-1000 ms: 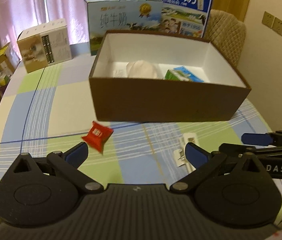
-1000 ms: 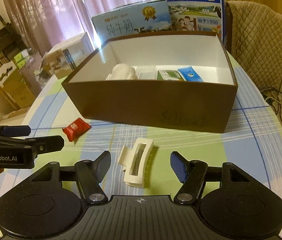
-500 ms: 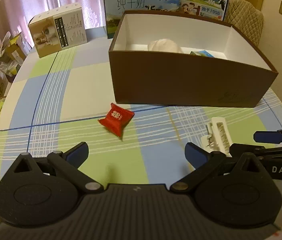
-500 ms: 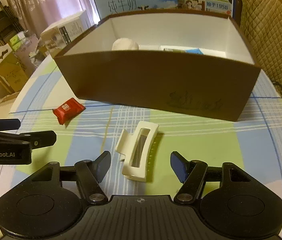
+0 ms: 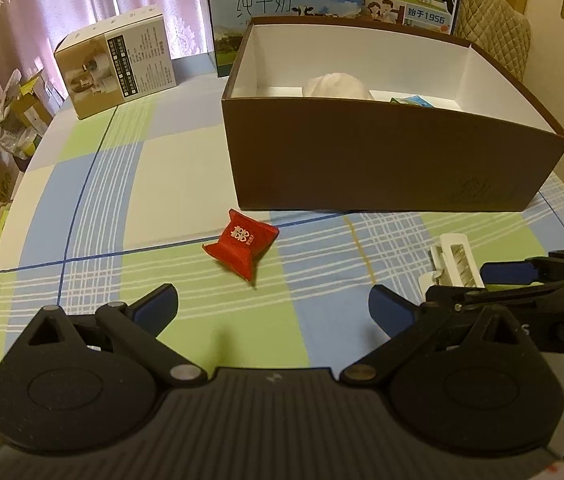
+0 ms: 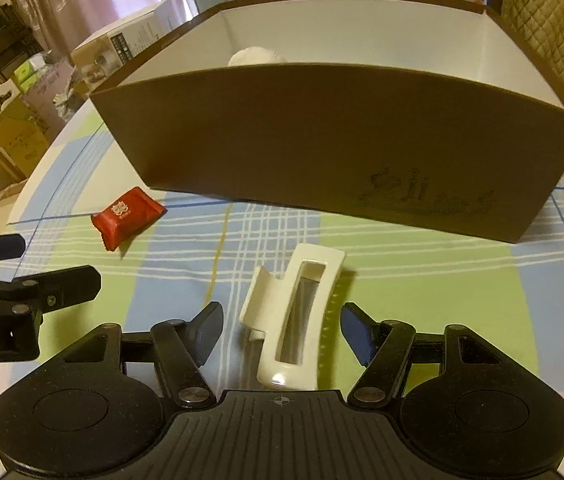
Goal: Organize objects
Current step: 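Close the right gripper on the white hair clip while the left gripper approaches the red packet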
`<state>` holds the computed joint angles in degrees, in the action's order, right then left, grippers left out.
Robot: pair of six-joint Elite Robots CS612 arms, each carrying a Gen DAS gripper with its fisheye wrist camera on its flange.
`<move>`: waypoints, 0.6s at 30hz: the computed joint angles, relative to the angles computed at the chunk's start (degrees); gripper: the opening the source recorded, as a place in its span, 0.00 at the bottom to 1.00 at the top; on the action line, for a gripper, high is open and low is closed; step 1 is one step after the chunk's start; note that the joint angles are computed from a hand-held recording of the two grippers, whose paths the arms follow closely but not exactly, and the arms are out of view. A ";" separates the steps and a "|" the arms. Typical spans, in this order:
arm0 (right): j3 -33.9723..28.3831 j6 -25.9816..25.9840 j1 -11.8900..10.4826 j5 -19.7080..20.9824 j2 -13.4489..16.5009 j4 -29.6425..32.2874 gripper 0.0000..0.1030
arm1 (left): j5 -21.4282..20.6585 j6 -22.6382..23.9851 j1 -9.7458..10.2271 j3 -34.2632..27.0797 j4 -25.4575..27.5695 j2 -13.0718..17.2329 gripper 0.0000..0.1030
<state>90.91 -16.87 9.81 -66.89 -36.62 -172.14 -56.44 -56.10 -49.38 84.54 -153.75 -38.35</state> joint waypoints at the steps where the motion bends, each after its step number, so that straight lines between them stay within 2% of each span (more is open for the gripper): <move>1: -0.05 -0.30 -0.02 0.10 0.14 -0.15 0.61 | -0.16 0.03 0.07 -0.04 -0.07 0.04 0.97; 6: -0.48 -0.30 -0.21 0.14 0.76 -0.45 0.58 | -0.20 0.71 0.25 -0.36 0.01 0.32 0.97; 8: -0.71 -0.64 -0.27 0.36 0.99 -0.35 0.48 | -0.31 0.89 0.37 -0.46 -0.07 0.47 0.97; 10: -0.66 -1.47 -0.26 0.33 1.19 -1.29 0.44 | -0.53 0.94 0.51 -0.48 -0.34 0.61 0.97; 14: -0.47 -2.41 -0.24 -0.54 1.07 -1.65 0.43 | -0.51 1.48 0.69 -0.42 -1.08 0.90 0.95; 18: -0.49 -0.32 -0.45 -2.73 0.93 -1.91 0.43 | -1.03 1.80 1.08 -0.23 -2.12 1.21 0.92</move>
